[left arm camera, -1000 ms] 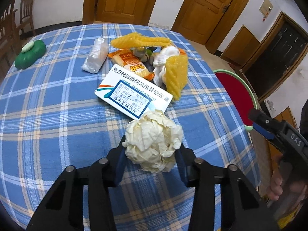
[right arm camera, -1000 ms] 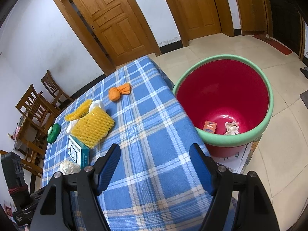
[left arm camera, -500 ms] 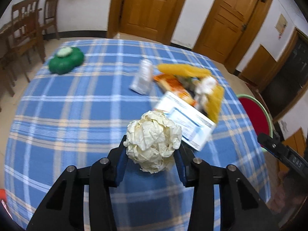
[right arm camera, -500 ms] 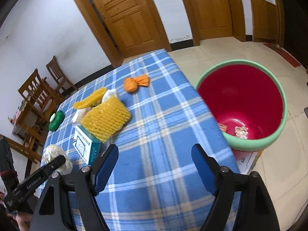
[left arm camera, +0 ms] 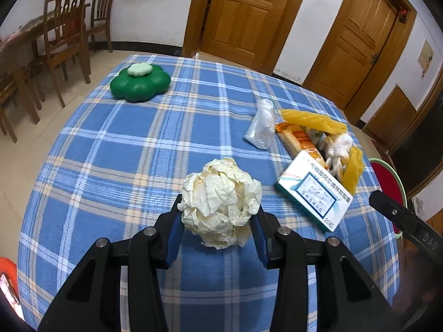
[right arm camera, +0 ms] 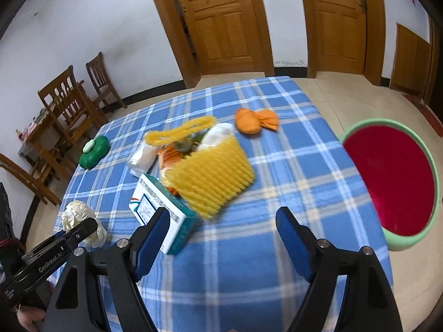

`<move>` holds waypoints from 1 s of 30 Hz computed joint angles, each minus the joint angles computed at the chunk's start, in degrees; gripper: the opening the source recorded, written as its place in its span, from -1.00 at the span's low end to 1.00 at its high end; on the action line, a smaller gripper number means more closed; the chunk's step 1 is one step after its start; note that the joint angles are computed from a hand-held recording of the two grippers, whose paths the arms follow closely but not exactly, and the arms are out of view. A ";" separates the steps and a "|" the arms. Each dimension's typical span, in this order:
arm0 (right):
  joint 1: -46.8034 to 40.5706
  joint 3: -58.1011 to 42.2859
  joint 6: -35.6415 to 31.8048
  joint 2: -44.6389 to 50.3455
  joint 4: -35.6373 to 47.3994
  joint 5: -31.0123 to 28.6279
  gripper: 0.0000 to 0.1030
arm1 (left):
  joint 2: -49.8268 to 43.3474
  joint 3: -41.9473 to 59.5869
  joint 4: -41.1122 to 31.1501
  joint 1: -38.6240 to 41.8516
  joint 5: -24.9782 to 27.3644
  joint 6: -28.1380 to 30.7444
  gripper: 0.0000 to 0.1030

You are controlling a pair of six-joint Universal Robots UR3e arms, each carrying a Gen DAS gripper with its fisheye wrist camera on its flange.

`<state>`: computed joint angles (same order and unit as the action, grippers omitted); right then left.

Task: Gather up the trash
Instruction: 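Grasp the yellow foam net with the right tool while the left holds the paper ball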

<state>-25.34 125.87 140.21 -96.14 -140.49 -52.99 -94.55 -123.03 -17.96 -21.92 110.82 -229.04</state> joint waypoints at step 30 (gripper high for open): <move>-8.89 3.17 -3.71 -3.01 -0.26 4.73 -0.75 | -3.08 5.94 1.23 -1.82 -2.44 2.35 -0.14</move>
<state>-34.23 129.04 136.50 -99.16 -140.75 -48.26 -97.63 -117.08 -16.74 -23.74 108.38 -226.69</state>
